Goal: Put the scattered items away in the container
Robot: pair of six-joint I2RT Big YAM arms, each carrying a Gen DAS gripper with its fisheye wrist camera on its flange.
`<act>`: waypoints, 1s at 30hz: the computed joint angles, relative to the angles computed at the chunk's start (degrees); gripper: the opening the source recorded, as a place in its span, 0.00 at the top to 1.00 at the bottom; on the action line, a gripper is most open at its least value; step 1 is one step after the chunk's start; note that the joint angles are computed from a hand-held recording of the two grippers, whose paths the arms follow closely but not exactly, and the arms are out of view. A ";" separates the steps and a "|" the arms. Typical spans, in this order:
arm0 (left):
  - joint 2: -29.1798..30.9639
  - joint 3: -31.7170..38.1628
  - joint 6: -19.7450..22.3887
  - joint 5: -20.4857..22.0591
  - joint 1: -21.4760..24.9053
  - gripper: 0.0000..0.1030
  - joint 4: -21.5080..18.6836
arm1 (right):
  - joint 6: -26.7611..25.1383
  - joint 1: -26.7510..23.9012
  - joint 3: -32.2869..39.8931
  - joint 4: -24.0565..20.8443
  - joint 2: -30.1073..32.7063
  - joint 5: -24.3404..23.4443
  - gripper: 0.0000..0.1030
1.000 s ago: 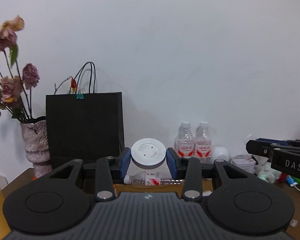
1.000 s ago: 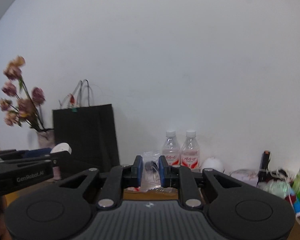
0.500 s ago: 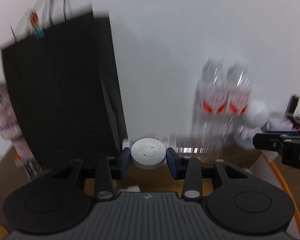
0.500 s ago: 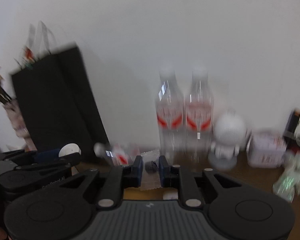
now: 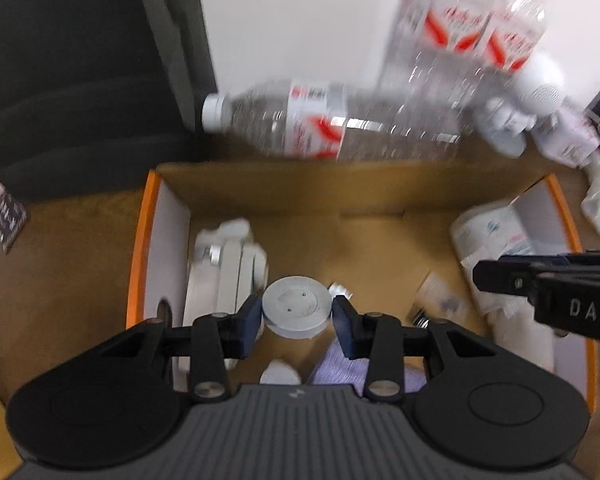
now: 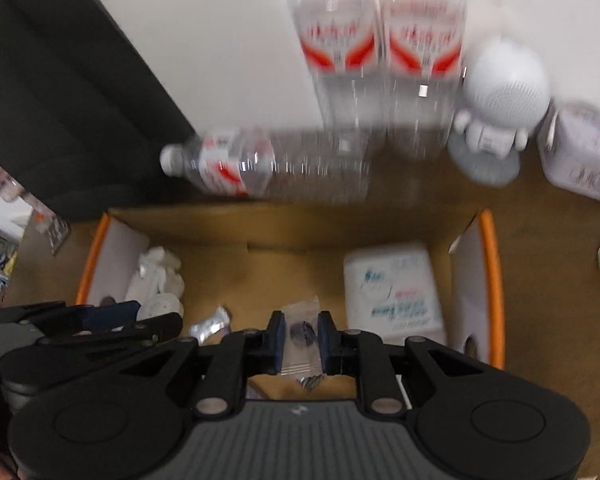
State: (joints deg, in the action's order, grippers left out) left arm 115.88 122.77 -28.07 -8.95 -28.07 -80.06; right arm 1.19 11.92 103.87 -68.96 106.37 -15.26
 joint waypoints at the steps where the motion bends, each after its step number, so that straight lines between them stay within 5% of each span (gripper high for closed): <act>1: 0.32 0.34 -0.20 0.20 0.03 0.62 -0.95 | 0.52 0.23 1.13 -1.84 0.98 0.13 0.85; 9: 1.22 2.50 -1.23 1.60 0.29 0.61 -6.56 | 0.10 1.78 6.15 -10.52 4.63 2.64 0.81; 10: 1.50 3.05 -1.49 2.15 0.38 0.59 -7.61 | 0.15 1.81 5.91 -10.58 4.40 2.85 0.81; 11: 1.84 3.65 -1.62 2.58 0.42 0.45 -8.74 | 0.33 1.83 5.46 -10.34 4.05 3.18 0.77; 12: 1.99 3.99 -1.71 2.48 0.36 0.38 -9.48 | 0.82 1.79 4.89 -9.95 3.58 3.46 0.51; 14: 1.17 3.33 -1.98 0.46 -0.12 0.25 -9.40 | 1.53 1.74 2.93 -8.19 1.73 4.11 0.23; 19: -0.87 2.97 -1.70 -2.04 -0.90 0.00 -11.38 | 0.43 1.16 1.77 -8.53 -1.32 4.70 0.15; 24: -3.05 2.72 -1.95 0.78 -1.67 0.00 -13.74 | -0.90 0.34 1.73 -11.67 -3.61 3.66 0.00; 30: -5.85 1.89 -2.96 0.06 -3.94 0.00 -15.72 | -2.47 0.96 -1.71 -12.05 -8.07 5.79 0.00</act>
State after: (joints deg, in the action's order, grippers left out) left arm 110.03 124.66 -31.03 -8.89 -32.01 -95.79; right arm -1.28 12.89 102.16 -81.01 98.30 -9.47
